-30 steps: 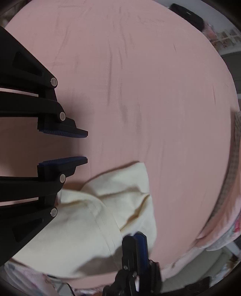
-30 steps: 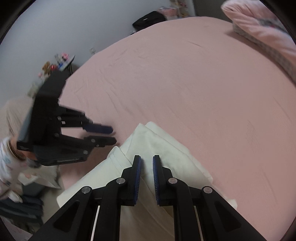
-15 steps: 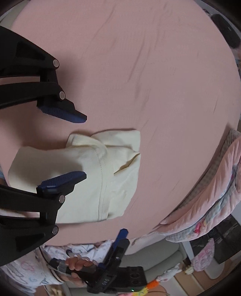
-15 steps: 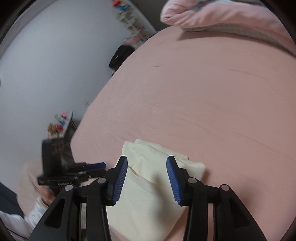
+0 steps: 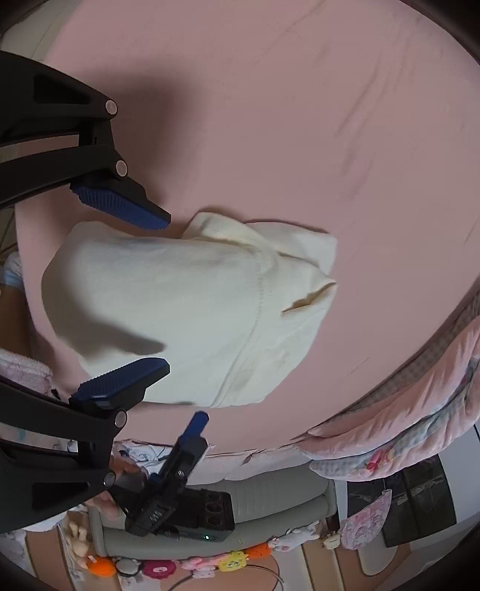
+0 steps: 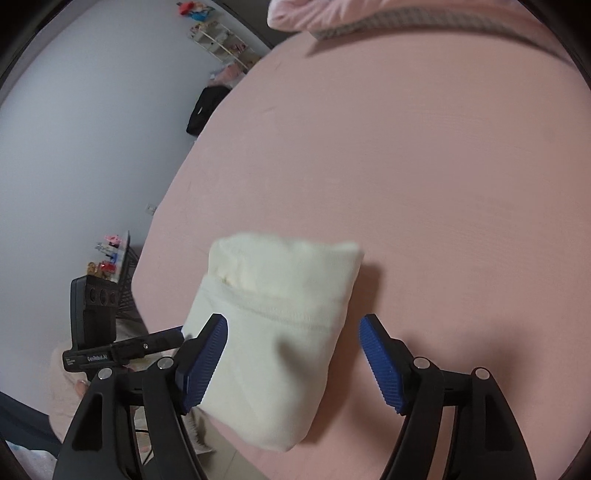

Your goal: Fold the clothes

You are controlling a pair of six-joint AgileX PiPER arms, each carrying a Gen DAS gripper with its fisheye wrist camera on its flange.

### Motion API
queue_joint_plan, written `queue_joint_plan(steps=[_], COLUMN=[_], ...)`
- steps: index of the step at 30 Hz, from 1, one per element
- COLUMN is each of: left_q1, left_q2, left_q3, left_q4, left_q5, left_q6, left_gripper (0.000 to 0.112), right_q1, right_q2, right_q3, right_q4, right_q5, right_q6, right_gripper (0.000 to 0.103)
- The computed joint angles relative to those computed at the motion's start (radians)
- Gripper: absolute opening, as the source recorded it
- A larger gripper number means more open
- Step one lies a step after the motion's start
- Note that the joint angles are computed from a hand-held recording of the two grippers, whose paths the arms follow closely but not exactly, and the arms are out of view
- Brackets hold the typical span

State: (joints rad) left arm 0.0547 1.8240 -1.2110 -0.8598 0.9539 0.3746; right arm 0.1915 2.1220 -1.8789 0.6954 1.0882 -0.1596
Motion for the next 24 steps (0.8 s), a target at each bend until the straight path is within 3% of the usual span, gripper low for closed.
queue_joint_plan(steps=[8,16,24], left_q1=[-0.011,-0.036,-0.032], left_q2=[-0.044,-0.083,-0.072], left_q3=[0.121,0.22,0.274], left_q4=[-0.101,-0.224,-0.317], left_q5=[-0.068,-0.164,-0.2], left_q6=[-0.008,0.019,0.054], left_gripper=[0.074,0.082,0.084], right_q1=[0.022,0.03,0.049], right_q2=[0.052,0.144,0.188], right_q3=[0.05,0.008,-0.043], right_q4=[0.061,0.161,0.179], right_q5=[0.006,0.024,0.027], right_q6=[-0.047,-0.081,-0.07], right_gripper=[0.074,0.075,0.078])
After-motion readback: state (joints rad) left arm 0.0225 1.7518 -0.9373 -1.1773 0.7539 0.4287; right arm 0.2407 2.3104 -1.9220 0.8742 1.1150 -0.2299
